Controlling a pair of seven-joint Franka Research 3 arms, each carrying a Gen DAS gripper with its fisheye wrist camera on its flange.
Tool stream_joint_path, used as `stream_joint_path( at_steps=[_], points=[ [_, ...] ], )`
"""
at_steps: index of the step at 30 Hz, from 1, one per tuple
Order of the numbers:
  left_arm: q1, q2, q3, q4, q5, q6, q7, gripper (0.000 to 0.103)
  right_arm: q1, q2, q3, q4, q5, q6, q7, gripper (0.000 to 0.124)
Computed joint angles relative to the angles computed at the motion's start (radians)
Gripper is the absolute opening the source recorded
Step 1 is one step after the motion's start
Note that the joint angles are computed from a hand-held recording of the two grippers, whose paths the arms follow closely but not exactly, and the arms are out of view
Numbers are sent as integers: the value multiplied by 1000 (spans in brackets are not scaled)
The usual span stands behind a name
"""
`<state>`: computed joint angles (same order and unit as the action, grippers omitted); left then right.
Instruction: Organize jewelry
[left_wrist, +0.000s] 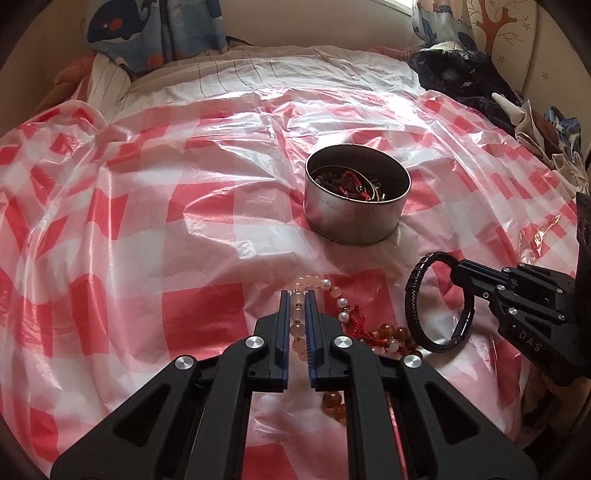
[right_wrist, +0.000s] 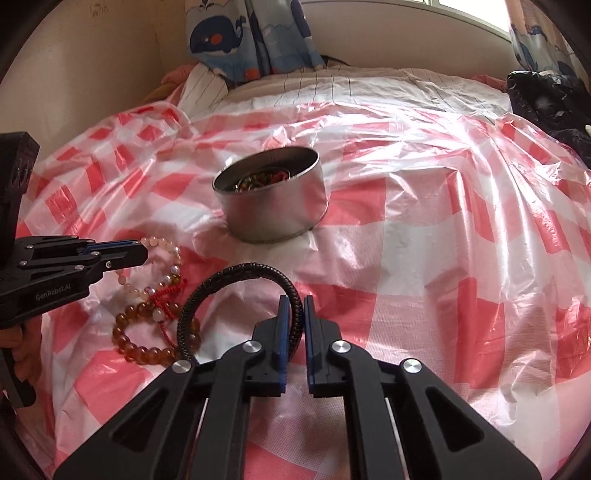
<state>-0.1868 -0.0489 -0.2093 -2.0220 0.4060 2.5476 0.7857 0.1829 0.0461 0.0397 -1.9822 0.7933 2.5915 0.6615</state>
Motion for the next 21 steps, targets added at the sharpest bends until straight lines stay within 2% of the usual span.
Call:
stream_joint_path(
  at_steps=[21],
  points=[
    [-6, 10, -4, 18, 53, -35, -25, 7, 1, 5, 2, 2, -2, 13, 18, 8]
  ],
)
